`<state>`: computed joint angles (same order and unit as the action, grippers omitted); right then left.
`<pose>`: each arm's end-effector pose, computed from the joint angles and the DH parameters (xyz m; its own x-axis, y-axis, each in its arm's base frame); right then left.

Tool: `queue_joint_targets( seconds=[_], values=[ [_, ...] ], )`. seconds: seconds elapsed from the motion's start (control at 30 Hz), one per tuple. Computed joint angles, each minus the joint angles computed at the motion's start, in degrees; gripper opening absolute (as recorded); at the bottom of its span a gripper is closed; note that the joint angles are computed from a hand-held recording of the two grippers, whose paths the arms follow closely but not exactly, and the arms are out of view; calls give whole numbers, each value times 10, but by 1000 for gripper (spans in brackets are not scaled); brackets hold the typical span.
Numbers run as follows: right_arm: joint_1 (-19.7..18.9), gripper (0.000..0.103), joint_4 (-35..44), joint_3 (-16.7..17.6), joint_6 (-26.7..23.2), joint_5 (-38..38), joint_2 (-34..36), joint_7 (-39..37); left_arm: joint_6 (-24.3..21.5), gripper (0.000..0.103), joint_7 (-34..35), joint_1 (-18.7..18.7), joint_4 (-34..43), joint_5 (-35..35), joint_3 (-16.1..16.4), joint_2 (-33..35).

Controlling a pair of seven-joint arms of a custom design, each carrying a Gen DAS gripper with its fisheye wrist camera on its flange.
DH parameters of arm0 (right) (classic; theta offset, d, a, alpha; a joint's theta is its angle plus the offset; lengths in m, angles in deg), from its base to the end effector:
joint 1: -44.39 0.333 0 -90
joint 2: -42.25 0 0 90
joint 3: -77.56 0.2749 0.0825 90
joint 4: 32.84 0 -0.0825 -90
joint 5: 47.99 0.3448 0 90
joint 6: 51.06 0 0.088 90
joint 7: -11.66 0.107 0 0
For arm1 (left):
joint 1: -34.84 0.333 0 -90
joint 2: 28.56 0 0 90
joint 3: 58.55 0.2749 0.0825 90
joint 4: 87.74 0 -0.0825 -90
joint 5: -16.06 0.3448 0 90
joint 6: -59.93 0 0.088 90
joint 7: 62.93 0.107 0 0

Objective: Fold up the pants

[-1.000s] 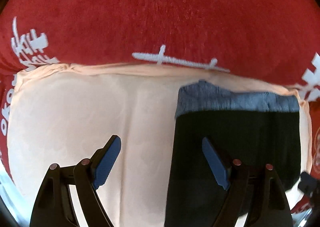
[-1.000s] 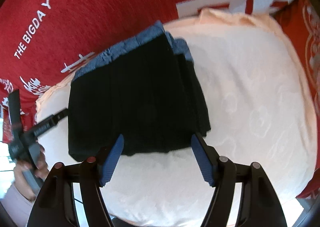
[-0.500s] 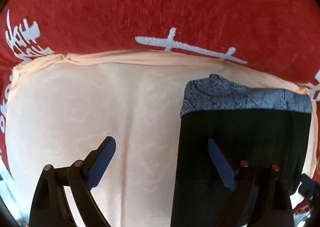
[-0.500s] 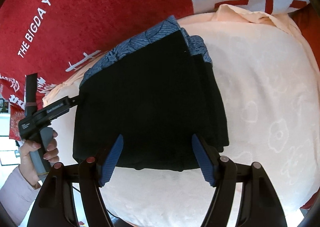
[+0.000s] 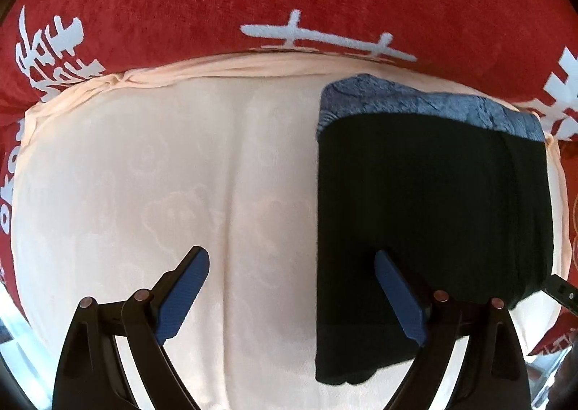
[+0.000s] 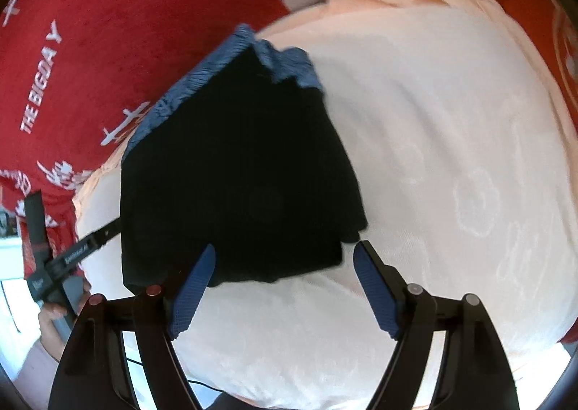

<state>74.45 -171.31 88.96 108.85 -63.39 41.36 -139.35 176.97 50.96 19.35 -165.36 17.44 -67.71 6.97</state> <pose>0.3610 0.3353 0.3434 -0.8255 -0.3985 -0.3998 -0.4400 0.8979 0.0134 0.6193 -0.2591 0.3522 -0.7349 -0.6773 0.0342 -0.6770 0.7297 -0.0966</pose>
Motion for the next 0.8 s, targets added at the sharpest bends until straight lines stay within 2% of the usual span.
queue_joint_targets(
  seconds=[0.13, 0.27, 0.43, 0.6, 0.67, 0.8],
  values=[
    [6, 82, -12, 7, 3, -2, -6, 37, 4, 94, 16, 5, -28, -8, -7, -22],
    [12, 84, -12, 12, -15, 0, -14, 55, 2, 94, 30, 9, -20, -20, -11, -21],
    [19, 88, 10, 19, -80, -2, -23, 80, 1, 94, 42, 16, -33, -35, -13, -39],
    [25, 88, 44, 20, -108, -4, -4, 113, -20, 94, 67, 32, -10, -48, -11, -26],
    [28, 88, 66, 20, -134, -11, 5, 125, -20, 94, 75, 35, 2, -48, -8, -12],
    [29, 88, 103, 12, -184, -24, 15, 98, -5, 94, 72, 31, -11, -41, -4, -15]
  ],
)
